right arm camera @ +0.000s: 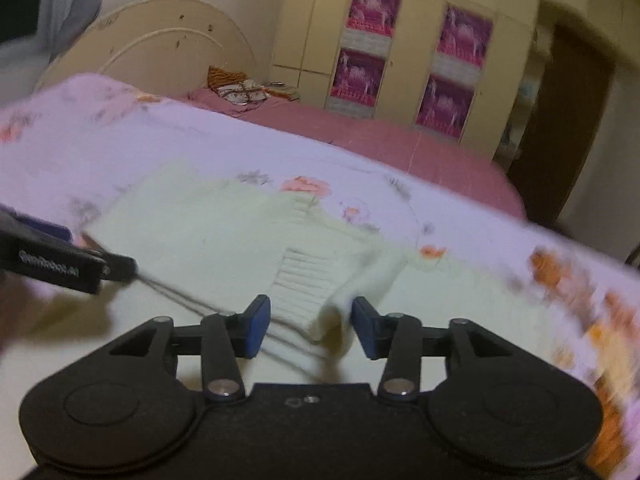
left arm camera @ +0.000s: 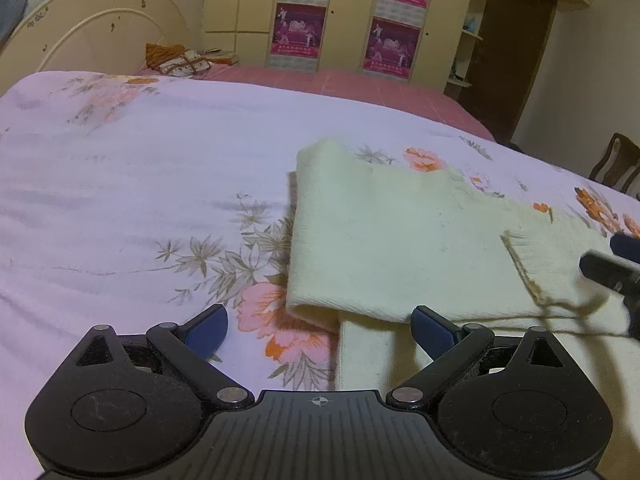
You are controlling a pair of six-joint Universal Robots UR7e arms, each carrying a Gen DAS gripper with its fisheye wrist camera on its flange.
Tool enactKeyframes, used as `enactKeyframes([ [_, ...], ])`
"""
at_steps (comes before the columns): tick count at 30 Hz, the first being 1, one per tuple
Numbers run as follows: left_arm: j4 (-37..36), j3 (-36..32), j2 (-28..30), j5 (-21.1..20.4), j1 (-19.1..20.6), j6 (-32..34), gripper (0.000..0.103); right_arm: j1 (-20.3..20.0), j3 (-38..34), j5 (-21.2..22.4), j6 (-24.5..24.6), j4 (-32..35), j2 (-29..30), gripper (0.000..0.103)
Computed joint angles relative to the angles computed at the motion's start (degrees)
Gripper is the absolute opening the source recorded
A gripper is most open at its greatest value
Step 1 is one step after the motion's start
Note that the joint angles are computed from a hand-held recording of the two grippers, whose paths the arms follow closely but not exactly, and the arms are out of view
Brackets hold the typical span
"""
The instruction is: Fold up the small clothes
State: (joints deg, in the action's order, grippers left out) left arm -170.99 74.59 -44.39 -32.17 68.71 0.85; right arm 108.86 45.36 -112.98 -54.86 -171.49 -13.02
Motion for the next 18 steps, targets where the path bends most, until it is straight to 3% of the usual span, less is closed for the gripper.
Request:
enactKeyframes([
  [2, -0.4, -0.1, 0.2, 0.2, 0.0, 0.4, 0.097, -0.2, -0.1, 2.7, 2.4, 1.6, -0.6, 0.045],
  [4, -0.5, -0.2, 0.4, 0.3, 0.0, 0.5, 0.097, -0.1, -3.3, 2.7, 4.7, 10.2, 0.0, 0.045],
  [9, -1.1, -0.6, 0.9, 0.8, -0.1, 2.3, 0.097, 0.1, -9.3, -3.7, 2.2, 15.2, 4.6, 0.045],
  [10, -1.5, -0.6, 1.0, 1.0, -0.1, 3.2, 0.097, -0.2, -8.7, -2.9, 3.8, 15.1, 4.1, 0.044],
  [12, -2.3, -0.6, 1.3, 1.4, -0.3, 4.4, 0.097, -0.5, -8.4, -2.3, 9.8, 16.7, 2.9, 0.022],
  [13, -2.8, -0.7, 1.6, 1.5, -0.3, 5.1, 0.097, -0.9, -8.6, -1.0, 15.2, 18.6, 1.9, 0.005],
  [15, -3.5, -1.1, 2.1, 1.9, -0.4, 6.3, 0.097, -1.9, -8.4, 1.6, 24.1, 20.1, 0.0, 0.005],
  [18, -5.3, -1.9, 3.1, 2.5, -0.5, 9.2, 0.097, -2.6, -7.0, 0.2, 25.8, 14.0, -1.6, 0.005],
])
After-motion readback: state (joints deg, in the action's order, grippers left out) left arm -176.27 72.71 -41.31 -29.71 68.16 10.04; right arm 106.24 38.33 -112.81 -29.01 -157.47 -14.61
